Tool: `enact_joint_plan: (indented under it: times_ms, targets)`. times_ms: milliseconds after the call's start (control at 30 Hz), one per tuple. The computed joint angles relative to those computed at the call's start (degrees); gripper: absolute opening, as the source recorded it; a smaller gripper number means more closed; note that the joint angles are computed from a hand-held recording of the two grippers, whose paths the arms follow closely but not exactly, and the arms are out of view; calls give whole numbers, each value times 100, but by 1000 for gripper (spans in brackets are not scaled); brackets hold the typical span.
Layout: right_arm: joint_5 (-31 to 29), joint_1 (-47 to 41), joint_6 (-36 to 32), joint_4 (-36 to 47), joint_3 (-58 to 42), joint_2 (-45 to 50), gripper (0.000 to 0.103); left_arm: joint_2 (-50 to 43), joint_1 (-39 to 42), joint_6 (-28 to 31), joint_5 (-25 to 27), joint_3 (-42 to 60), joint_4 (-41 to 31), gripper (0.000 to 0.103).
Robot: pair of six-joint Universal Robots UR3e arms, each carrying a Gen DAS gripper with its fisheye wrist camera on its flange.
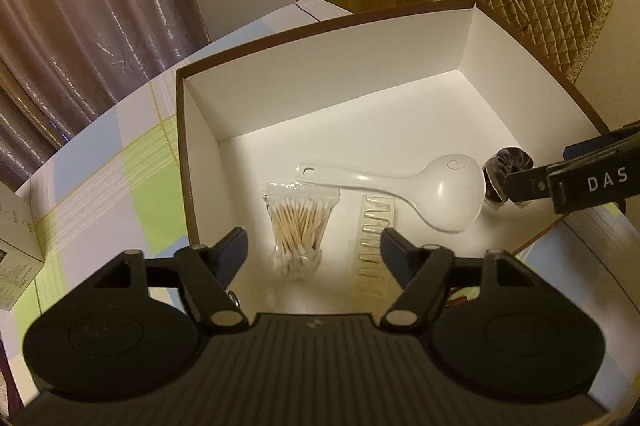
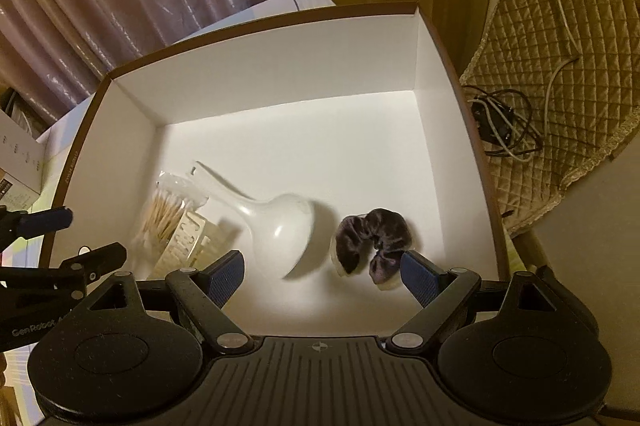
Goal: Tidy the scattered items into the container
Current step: 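Move both tools back from the box toward the items on the table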
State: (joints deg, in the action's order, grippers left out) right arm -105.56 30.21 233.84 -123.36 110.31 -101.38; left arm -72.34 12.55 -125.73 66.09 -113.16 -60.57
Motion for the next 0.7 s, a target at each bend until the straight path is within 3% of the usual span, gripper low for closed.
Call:
enact_joint_plan:
  times_ms: [167, 700]
  targets:
    - [-195, 191, 98, 267, -153, -43, 91, 323, 58, -24, -26, -56, -165, 83]
    - [-810, 942, 473, 646, -280, -341, 91, 1438, 420, 128, -183, -183, -1090, 86]
